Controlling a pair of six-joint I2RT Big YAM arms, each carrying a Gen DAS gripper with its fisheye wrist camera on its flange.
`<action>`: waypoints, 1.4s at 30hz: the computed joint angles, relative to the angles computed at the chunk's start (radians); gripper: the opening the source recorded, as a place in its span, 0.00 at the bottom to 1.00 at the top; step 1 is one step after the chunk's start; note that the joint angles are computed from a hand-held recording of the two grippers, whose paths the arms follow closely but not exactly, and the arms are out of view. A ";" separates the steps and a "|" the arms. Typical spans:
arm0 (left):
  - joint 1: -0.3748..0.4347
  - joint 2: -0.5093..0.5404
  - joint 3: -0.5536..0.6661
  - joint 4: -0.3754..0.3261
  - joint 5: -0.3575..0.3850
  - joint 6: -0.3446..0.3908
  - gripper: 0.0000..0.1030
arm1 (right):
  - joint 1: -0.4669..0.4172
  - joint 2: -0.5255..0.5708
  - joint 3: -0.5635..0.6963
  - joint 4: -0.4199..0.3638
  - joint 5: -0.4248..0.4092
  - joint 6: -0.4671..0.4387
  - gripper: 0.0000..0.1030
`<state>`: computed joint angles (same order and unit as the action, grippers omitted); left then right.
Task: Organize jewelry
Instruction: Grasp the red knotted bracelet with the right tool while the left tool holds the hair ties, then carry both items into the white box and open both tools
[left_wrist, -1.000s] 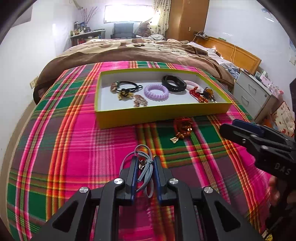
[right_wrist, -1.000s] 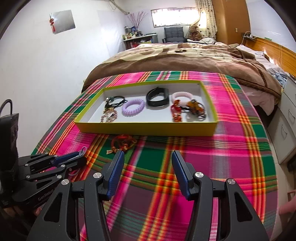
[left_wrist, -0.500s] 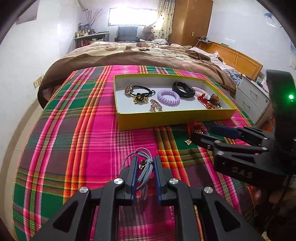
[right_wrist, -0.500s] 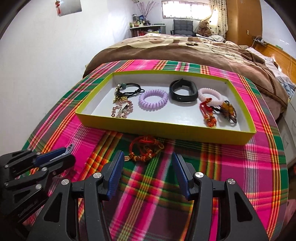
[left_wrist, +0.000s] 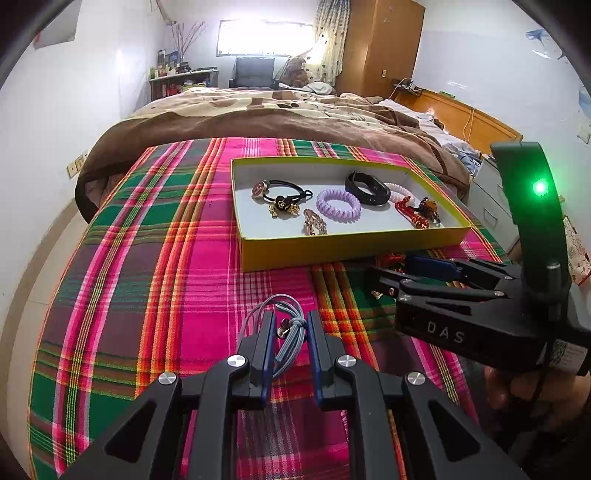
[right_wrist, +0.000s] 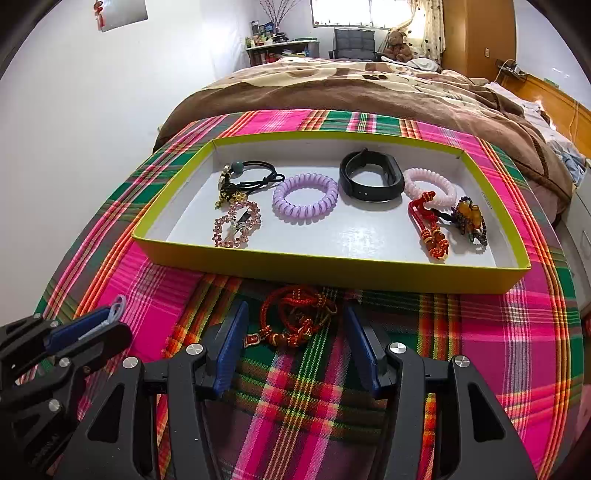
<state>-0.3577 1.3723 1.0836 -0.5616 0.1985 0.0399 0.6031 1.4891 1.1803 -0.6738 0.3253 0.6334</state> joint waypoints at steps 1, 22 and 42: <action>0.000 -0.001 0.001 0.000 -0.002 0.000 0.16 | 0.001 0.002 0.002 -0.001 0.002 0.001 0.52; -0.015 -0.019 0.001 -0.004 -0.020 0.003 0.16 | 0.002 -0.042 -0.045 0.019 0.009 0.021 0.21; -0.044 0.005 0.097 -0.011 -0.041 -0.003 0.16 | -0.035 -0.186 -0.111 0.101 0.042 -0.021 0.21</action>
<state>-0.4012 1.3772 1.1805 -0.5724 0.1574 0.0374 0.5683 1.3032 1.0689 -0.5728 0.3671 0.6124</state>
